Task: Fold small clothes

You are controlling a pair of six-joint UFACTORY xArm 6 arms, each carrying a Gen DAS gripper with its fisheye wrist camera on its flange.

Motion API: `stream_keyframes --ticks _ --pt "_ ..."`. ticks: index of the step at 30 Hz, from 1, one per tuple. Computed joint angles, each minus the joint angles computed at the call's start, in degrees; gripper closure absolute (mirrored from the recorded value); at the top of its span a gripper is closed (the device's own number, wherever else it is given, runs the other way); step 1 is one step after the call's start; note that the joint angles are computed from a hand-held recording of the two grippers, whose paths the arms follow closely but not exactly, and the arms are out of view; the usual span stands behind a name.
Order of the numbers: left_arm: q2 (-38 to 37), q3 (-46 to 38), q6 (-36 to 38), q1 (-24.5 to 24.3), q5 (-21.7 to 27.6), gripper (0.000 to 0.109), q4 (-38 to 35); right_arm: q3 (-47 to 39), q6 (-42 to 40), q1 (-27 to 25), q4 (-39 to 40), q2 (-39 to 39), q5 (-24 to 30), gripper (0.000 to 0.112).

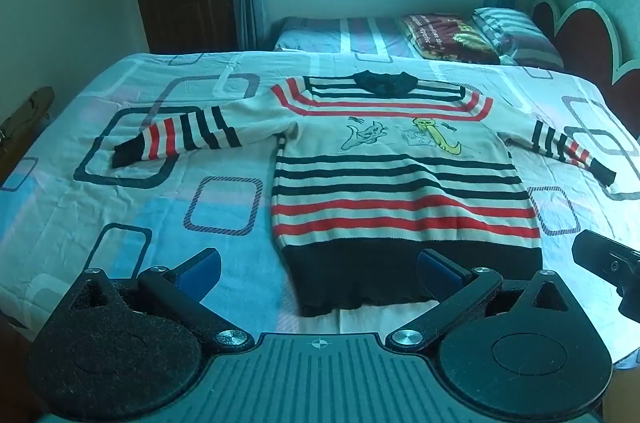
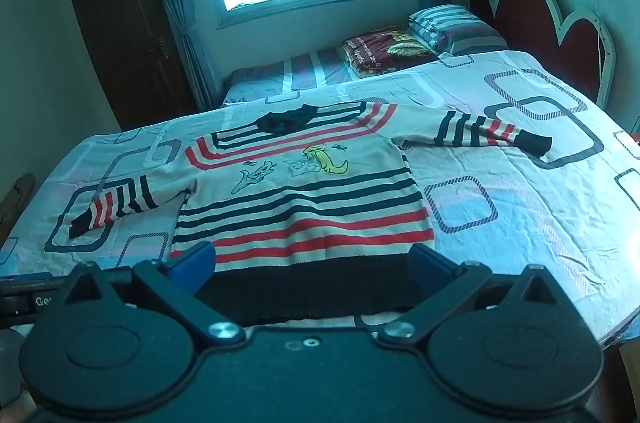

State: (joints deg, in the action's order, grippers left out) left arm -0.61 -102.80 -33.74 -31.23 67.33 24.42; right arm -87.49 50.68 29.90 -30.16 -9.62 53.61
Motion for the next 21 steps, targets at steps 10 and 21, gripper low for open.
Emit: stream_keyframes --ticks 10,21 --pt "1.0 -1.0 -2.2 -1.9 1.3 0.006 1.7 -0.2 0.2 0.1 -0.3 0.3 -0.1 0.010" --pt "-0.6 0.7 -0.5 0.0 -0.8 0.006 0.5 -0.9 0.0 0.0 -0.3 0.7 0.3 0.010"
